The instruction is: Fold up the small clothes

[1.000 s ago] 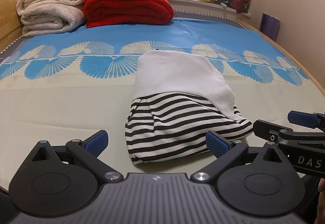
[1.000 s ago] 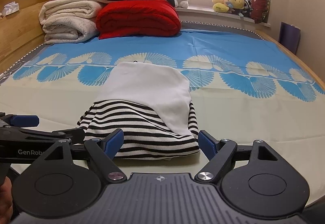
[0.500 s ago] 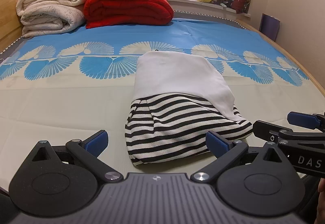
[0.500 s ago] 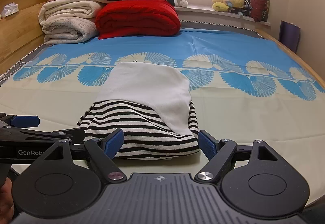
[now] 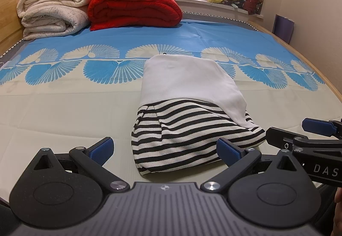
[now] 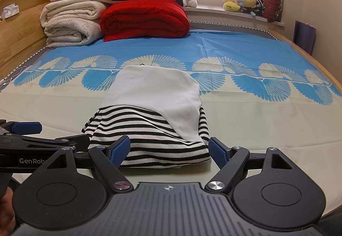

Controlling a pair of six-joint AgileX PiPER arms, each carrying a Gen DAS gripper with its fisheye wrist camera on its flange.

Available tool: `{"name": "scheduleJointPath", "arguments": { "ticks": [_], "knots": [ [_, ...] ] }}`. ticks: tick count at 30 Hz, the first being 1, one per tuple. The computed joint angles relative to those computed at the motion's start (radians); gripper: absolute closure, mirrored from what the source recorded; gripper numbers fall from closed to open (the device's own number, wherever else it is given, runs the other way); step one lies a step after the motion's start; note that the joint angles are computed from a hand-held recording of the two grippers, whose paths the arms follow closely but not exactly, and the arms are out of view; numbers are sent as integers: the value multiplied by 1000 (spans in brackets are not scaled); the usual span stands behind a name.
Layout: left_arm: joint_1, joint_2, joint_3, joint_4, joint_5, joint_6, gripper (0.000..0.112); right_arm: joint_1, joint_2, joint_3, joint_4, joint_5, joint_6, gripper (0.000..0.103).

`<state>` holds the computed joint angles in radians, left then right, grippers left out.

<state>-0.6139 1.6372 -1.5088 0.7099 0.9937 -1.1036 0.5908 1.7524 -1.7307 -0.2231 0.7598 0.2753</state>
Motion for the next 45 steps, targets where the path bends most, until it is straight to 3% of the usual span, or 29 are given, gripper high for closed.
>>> {"name": "scheduleJointPath", "arguments": {
  "ticks": [45],
  "knots": [
    [1,1,-4,-2,-1,7,10,7,6,-11,-3,14,20,22]
  ]
}}
